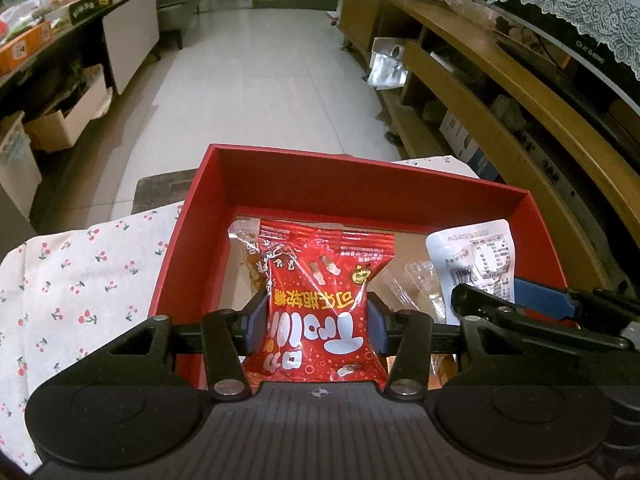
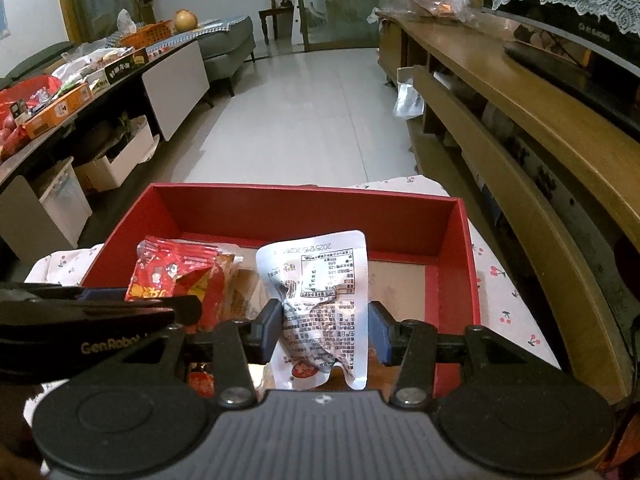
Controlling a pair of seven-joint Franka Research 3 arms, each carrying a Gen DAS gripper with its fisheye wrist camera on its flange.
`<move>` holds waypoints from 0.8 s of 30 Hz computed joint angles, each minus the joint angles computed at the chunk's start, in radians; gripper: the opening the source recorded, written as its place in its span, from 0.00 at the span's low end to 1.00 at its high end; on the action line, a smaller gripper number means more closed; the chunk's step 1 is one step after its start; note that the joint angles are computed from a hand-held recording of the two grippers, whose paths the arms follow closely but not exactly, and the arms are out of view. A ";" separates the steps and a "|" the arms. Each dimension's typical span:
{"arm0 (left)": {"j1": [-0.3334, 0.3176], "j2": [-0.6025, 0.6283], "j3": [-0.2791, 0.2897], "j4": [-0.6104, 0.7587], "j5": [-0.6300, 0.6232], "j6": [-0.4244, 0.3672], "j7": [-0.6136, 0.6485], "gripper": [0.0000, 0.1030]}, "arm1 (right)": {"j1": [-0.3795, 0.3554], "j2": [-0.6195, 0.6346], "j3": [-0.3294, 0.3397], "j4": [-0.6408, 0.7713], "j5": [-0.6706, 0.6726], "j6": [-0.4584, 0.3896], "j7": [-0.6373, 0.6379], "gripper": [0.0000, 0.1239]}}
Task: Organize snacks
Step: 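Lower both packets into the red box and open both tools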
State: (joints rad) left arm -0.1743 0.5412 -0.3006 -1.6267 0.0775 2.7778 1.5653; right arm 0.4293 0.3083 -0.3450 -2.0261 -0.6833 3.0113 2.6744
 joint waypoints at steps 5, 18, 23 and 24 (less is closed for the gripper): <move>-0.005 -0.002 0.005 -0.001 0.010 0.005 -0.003 0.58 | -0.005 -0.001 0.008 0.003 0.007 -0.011 -0.007 0.53; 0.005 -0.017 0.000 -0.020 0.011 0.032 -0.001 0.72 | -0.003 -0.021 -0.004 -0.005 -0.092 -0.016 0.100 0.53; 0.019 -0.035 -0.012 -0.039 -0.003 0.054 0.005 0.75 | -0.011 -0.041 0.000 -0.011 -0.163 -0.011 0.170 0.53; 0.022 -0.038 -0.015 -0.042 -0.006 0.056 0.008 0.75 | -0.016 -0.046 0.005 -0.013 -0.174 -0.012 0.181 0.53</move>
